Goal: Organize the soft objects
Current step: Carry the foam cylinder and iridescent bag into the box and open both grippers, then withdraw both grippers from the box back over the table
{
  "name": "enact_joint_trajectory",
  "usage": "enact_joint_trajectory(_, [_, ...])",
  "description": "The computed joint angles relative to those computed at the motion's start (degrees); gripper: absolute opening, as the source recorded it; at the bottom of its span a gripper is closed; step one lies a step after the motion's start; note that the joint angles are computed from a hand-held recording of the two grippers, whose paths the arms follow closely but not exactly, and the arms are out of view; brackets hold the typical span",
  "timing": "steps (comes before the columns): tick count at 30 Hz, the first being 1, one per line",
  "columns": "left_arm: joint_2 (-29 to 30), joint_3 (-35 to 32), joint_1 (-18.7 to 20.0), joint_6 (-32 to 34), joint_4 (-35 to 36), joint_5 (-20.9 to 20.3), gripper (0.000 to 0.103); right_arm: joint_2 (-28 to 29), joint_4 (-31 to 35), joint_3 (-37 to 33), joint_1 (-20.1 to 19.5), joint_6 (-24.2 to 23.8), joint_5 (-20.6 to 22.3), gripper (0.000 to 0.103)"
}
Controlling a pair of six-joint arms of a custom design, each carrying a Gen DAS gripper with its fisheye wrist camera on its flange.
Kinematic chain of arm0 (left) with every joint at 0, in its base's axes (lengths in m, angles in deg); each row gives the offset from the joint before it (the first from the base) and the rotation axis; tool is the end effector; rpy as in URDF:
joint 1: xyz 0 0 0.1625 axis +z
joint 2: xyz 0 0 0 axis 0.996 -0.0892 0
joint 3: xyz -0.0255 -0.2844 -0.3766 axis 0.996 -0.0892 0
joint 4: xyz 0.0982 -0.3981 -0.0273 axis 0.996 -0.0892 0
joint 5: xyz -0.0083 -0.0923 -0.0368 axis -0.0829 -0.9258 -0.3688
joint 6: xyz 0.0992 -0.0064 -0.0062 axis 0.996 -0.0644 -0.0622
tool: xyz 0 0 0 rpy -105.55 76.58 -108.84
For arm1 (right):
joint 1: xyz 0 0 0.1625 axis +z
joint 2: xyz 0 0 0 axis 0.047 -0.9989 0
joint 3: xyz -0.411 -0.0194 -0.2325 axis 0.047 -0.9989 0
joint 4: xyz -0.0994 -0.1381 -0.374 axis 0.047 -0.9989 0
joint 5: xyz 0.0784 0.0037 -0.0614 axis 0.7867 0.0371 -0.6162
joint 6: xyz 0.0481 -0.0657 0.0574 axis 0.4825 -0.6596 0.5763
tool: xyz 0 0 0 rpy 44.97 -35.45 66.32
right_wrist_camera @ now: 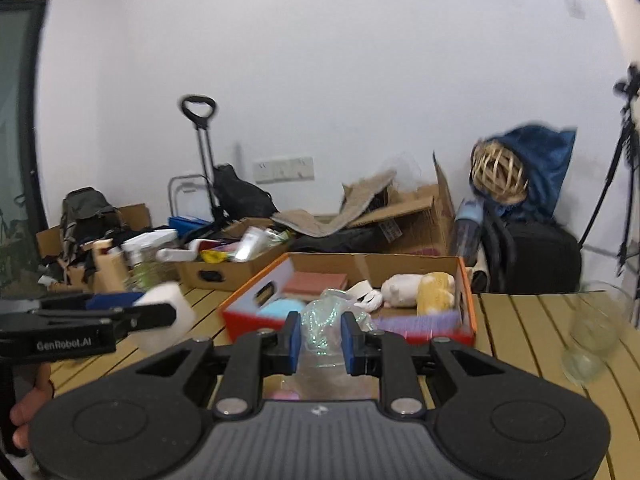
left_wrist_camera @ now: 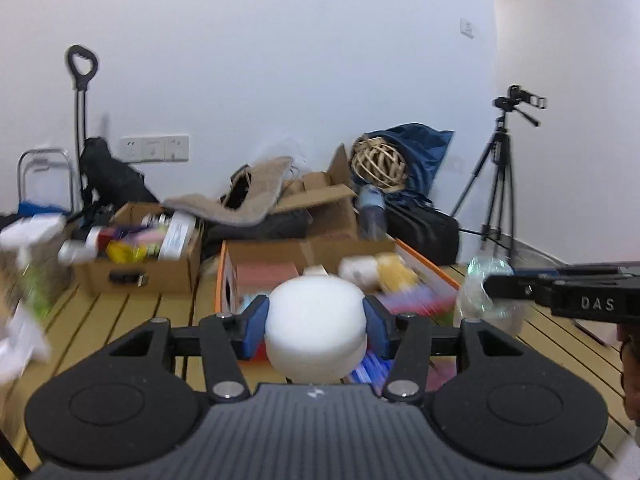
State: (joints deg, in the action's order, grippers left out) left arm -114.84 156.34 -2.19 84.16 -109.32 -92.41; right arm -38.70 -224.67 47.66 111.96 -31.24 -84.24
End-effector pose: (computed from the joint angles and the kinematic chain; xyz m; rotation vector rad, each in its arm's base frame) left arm 0.0407 -0.6450 0.3058 1.3522 2.3659 -1.1369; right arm 0.3169 -0.5285 -0.0729 0.3631 -2.0394 1.4788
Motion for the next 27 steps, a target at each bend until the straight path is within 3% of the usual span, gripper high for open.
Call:
enact_joint_trajectory(3, [9.11, -10.78, -2.26, -3.52, 0.88, 5.25, 0.053, -5.29, 14.11, -1.73, -5.86, 8.50, 5.30, 0.020])
enact_joint_trajectory(6, [17.03, -22.63, -4.02, -7.86, 10.18, 13.06, 0.053, -6.61, 25.57, -7.99, -9.61, 12.01, 6.12, 0.020])
enact_joint_trajectory(9, [23.26, -32.89, -4.80, -11.16, 22.10, 16.33, 0.053, -5.31, 35.29, -16.25, -11.98, 13.59, 4.27, 0.020])
enact_joint_trajectory(12, [27.35, -36.91, -5.74, -11.15, 24.97, 20.97, 0.054, -2.07, 42.42, -24.83, -13.12, 13.02, -0.08, 0.022])
enact_joint_trajectory(14, [28.64, -37.15, -5.92, -8.47, 23.05, 22.04, 0.062, -0.77, 46.27, -28.39, -13.86, 13.66, -1.94, 0.032])
enact_joint_trajectory(15, [29.11, -36.96, -6.03, -7.49, 21.12, 23.17, 0.072, -0.54, 47.19, -28.97, -14.11, 14.22, -2.27, 0.034])
enact_joint_trajectory(20, [28.64, -39.12, -5.40, -11.16, 23.75, 19.97, 0.083, -0.51, 44.19, -28.33, -14.13, 13.24, -1.82, 0.045])
enact_joint_trajectory(27, [21.66, -33.92, -5.98, -11.30, 20.99, 17.69, 0.085, -4.91, 34.14, -20.34, -10.64, 9.56, -2.60, 0.053])
